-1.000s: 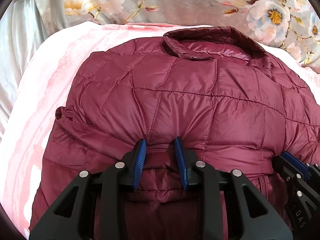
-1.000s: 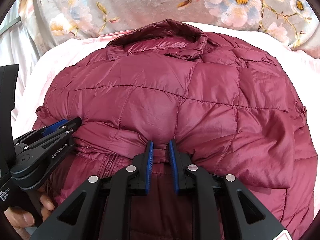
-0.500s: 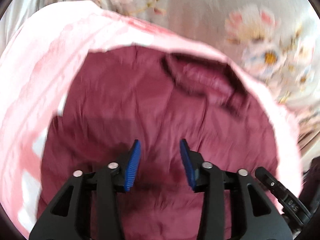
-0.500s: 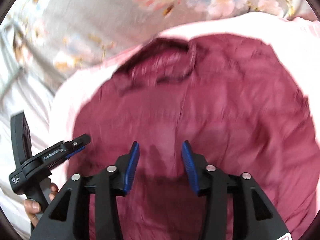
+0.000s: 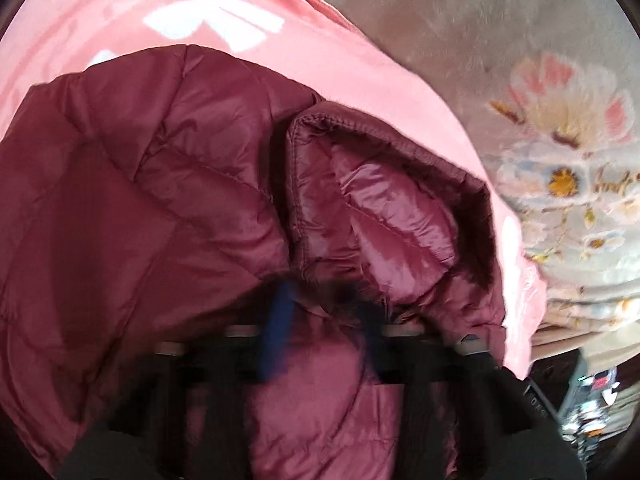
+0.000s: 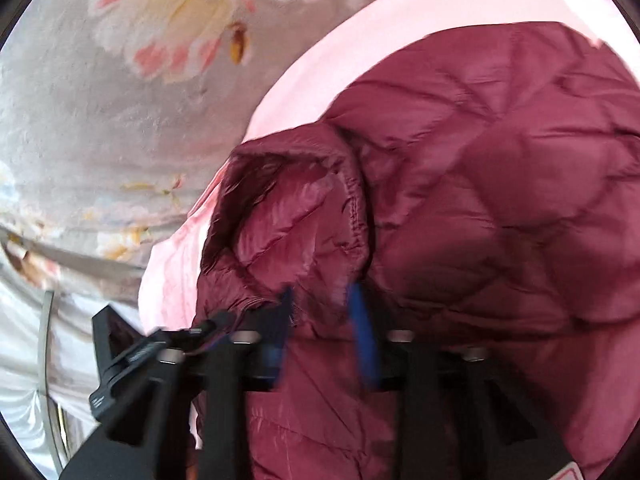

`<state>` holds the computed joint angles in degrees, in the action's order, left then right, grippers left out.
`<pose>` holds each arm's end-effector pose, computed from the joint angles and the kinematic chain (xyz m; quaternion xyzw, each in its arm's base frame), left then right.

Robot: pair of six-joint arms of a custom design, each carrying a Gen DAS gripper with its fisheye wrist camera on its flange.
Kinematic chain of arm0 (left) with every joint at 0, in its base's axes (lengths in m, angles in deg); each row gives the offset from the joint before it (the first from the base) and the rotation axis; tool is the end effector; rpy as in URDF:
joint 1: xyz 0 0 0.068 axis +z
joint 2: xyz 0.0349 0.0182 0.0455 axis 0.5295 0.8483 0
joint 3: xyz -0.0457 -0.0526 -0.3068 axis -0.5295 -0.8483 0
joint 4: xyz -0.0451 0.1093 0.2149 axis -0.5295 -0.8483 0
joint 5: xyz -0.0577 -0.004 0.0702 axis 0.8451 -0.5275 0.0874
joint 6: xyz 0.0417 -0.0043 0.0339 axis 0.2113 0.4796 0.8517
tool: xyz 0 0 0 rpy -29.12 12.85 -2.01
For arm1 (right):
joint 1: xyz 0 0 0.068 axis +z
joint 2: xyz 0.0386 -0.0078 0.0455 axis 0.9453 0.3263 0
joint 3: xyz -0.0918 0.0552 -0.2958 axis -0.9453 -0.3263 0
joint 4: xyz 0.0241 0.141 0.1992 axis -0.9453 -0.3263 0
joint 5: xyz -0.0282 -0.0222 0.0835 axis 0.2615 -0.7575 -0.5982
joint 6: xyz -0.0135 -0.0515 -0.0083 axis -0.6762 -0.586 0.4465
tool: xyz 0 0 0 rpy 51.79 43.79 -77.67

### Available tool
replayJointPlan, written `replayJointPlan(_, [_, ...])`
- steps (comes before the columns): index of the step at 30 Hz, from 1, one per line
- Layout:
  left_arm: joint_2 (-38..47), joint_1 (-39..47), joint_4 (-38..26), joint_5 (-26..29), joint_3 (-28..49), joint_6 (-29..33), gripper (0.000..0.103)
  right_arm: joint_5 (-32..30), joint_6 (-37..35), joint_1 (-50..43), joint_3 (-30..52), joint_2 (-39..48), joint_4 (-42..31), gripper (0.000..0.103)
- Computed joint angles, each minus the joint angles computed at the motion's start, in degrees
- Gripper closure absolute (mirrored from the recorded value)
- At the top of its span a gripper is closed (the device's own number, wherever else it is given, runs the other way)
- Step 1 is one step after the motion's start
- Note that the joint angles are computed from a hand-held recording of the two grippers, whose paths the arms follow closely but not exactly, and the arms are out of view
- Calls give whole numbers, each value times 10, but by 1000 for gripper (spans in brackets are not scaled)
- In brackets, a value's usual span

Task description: Fold large clothes

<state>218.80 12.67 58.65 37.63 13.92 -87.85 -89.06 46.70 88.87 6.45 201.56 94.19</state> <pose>0.2687 -0.0984 0.0251 -0.2564 0.9064 -0.2383 0.2365 0.3215 0.1243 0.0567 0.0552 0.8984 0.3957 0.1821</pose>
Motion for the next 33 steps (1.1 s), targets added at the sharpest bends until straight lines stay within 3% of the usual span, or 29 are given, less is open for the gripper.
replayJointPlan(3, [-13, -23, 3, -52, -17, 26, 94, 107, -81, 31, -32, -66, -20, 95])
replayJointPlan(8, [-15, -63, 42, -120, -53, 53, 94, 197, -159, 64, -56, -79, -35, 96])
replayJointPlan(17, [64, -93, 98, -174, -39, 68, 93, 222, -186, 63, -70, -7, 26, 97])
replayJointPlan(20, [82, -118, 116, -221, -38, 74, 92, 252, -189, 80, -69, -5, 32, 98])
replayJointPlan(26, [67, -165, 36, -306, -4, 75, 91, 218, -184, 66, -66, -10, 22, 98])
replayJointPlan(29, [27, -176, -14, -310, -14, 80, 91, 168, -173, 37, -78, -52, -27, 92])
replayJointPlan(31, [-6, -173, -21, -302, -40, 88, 91, 129, -162, 7, -87, -89, -46, 85])
replayJointPlan(33, [-63, -149, -28, -281, -66, 106, 91, 117, -153, -10, -79, -120, -67, 85])
